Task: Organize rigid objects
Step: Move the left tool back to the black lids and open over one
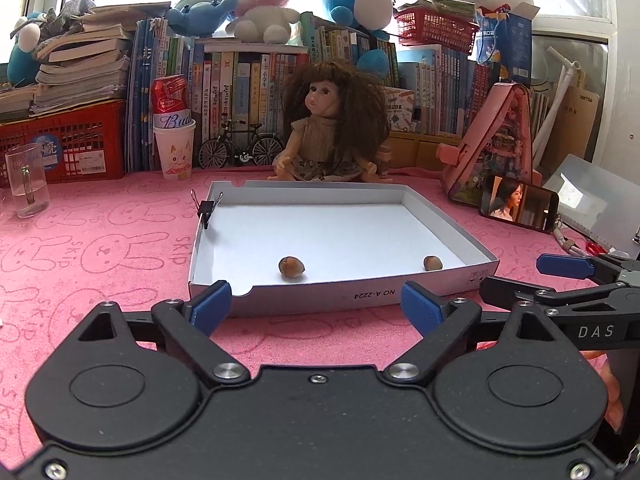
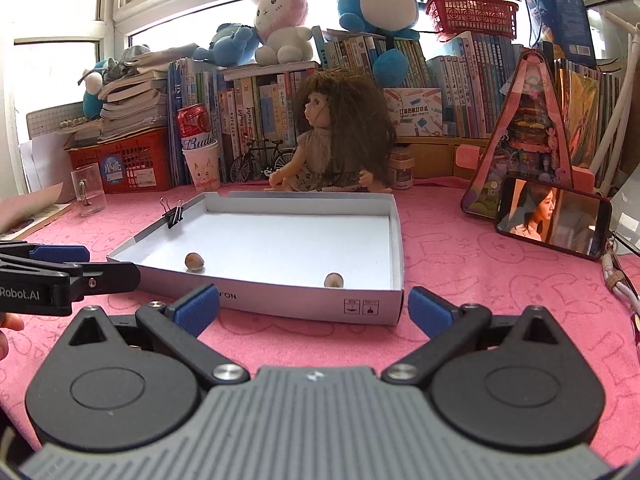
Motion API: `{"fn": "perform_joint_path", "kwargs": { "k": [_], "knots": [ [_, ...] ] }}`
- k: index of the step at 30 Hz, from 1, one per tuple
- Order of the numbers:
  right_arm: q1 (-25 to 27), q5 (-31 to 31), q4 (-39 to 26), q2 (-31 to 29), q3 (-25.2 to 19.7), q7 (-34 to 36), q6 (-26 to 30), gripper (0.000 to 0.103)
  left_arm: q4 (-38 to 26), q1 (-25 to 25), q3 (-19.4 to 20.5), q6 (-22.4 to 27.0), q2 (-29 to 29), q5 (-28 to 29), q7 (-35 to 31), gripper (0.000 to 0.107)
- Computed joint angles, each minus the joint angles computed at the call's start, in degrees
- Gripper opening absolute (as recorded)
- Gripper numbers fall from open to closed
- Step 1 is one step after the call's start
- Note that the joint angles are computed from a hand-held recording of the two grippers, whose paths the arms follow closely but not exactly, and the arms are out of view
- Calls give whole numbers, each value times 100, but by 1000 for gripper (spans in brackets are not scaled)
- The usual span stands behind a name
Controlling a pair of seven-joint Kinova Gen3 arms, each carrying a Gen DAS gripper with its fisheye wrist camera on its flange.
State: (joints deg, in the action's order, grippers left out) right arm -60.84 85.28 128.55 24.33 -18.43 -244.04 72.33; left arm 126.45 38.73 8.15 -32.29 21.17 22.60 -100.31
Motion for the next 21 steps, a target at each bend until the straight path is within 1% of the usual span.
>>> {"fn": "perform_joint_path", "kwargs": {
  "k": [7, 11, 14, 17, 19, 21],
  "knots": [
    [-358, -291, 111, 175, -72, -418, 336, 103, 325, 48, 23, -329, -14, 107, 77, 93],
    [-589, -389, 247, 257, -137, -680, 514, 103, 593, 93, 33, -696, 4, 196, 117, 93],
    [-679, -273, 456, 236, -249, -903, 429, 103, 794, 11, 89, -882, 4, 72, 242, 93],
    [-741, -403, 420, 269, -319, -725, 374, 103, 946, 47, 74, -1061, 24, 134, 234, 93],
    [-799, -481, 388, 297, -316, -634, 368, 98, 1004, 121, 47, -1164, 57, 280, 155, 93],
    [-825, -437, 427, 278, -314, -685, 303, 95, 1049, 146, 45, -1225, 94, 333, 107, 93]
  ]
}}
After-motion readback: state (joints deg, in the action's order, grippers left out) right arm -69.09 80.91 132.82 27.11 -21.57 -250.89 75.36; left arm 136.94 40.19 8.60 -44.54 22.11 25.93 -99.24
